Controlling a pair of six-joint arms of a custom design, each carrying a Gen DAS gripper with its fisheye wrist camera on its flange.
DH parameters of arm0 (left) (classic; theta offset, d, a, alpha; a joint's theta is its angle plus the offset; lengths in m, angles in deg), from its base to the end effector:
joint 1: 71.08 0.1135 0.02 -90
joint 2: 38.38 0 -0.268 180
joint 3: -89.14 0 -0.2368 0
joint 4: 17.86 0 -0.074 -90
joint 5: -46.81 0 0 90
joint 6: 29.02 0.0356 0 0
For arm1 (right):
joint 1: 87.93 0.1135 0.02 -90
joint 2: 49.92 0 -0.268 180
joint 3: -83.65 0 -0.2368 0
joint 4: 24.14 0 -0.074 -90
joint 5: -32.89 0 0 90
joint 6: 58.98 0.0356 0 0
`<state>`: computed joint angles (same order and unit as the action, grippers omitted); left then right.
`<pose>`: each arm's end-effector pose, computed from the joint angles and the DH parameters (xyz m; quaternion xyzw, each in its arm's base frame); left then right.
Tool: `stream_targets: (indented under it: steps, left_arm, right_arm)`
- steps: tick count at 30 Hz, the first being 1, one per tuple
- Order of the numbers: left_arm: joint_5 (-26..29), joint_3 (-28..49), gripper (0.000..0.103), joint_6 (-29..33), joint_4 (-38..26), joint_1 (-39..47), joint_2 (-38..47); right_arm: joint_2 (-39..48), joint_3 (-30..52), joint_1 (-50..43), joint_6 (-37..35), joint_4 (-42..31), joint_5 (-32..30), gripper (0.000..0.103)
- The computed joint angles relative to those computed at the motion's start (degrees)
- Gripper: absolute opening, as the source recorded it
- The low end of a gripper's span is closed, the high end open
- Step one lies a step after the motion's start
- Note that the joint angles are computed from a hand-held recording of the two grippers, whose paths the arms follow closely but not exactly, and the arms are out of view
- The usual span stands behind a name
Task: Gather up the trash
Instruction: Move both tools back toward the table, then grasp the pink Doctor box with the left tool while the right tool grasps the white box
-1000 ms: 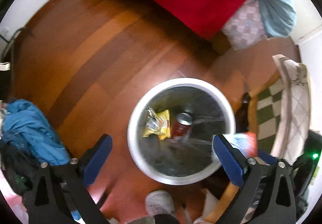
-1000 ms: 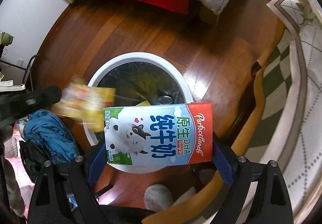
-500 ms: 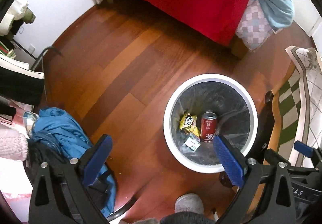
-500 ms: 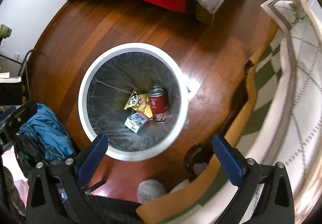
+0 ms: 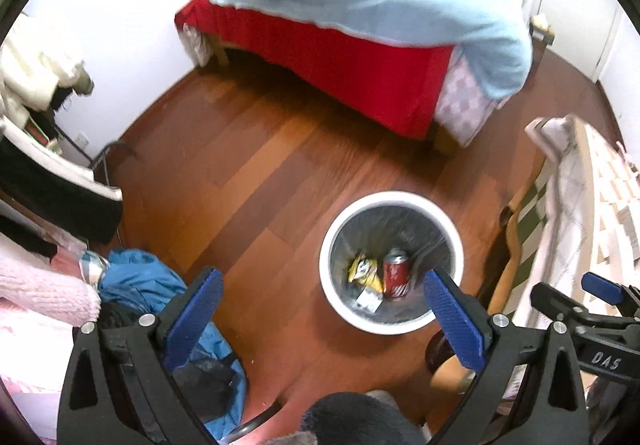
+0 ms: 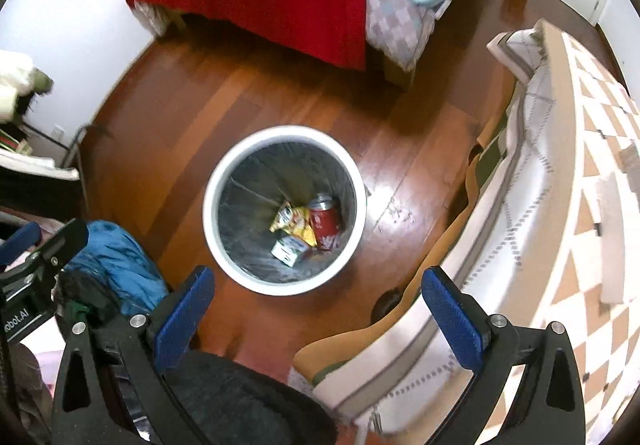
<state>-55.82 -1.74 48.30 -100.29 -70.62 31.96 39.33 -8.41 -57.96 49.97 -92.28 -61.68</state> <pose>0.2022 0.0094 0.3447 -0.1356 0.9585 0.0824 0.2367 0.2512 0.1482 0.2735 -0.1015 0.9780 0.1095 0.1460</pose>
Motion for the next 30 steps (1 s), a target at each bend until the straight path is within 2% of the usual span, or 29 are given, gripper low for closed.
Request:
stream_targets:
  steps: [4, 8, 13, 15, 17, 19, 23, 25, 26, 28, 30]
  left_arm:
    - [-3.68, 7.35, 0.102, -6.3, -3.09, -9.52, 3.48]
    - [-5.08, 12.81, 0.102, -14.65, -3.28, -19.87, 11.38]
    - [-6.29, 21.1, 0.103, -22.85, -2.66, -30.59, 25.72]
    - [-6.43, 25.4, 0.103, -25.24, -3.27, -33.51, 32.33]
    - [-6.69, 30.1, 0.103, -26.94, -4.61, -35.18, 38.99]
    - [-6.53, 33.92, 0.102, -28.17, -6.1, -36.09, 43.68]
    - [-5.02, 39.07, 0.102, -29.05, -7.45, -36.63, 49.77]
    - [-3.54, 40.59, 0.102, -29.46, -7.9, -37.03, 50.98]
    - [-2.69, 41.17, 0.102, -29.49, -7.87, -37.23, 51.17]
    - [-0.41, 42.85, 0.102, -30.06, -7.64, -38.03, 51.6]
    - [2.77, 43.61, 0.102, -31.17, -6.08, -38.97, 51.36]
  right_arm:
    - [-4.83, 3.51, -6.52, -2.94, -5.04, -2.41, 0.103]
    - [-6.33, 9.85, -18.83, -11.32, -12.17, -4.23, 0.103]
    - [-0.13, 18.02, -37.33, -25.42, -16.58, -2.48, 0.103]
    - [6.05, 22.16, -44.18, -30.72, -16.41, -0.92, 0.102]
    - [12.14, 26.06, -48.31, -34.01, -16.17, 1.32, 0.087]
    - [17.64, 30.24, -50.69, -36.06, -16.57, 2.45, 0.078]
    - [26.3, 35.79, -53.5, -38.55, -16.01, 3.14, 0.077]
    - [28.28, 35.34, -53.34, -38.38, -14.6, 3.2, 0.075]
    - [29.83, 35.86, -53.66, -38.69, -14.75, 2.2, 0.071]
    - [30.83, 35.03, -53.95, -38.58, -13.87, 1.18, 0.044]
    - [29.82, 33.4, -55.84, -38.98, -12.65, -1.4, 0.043]
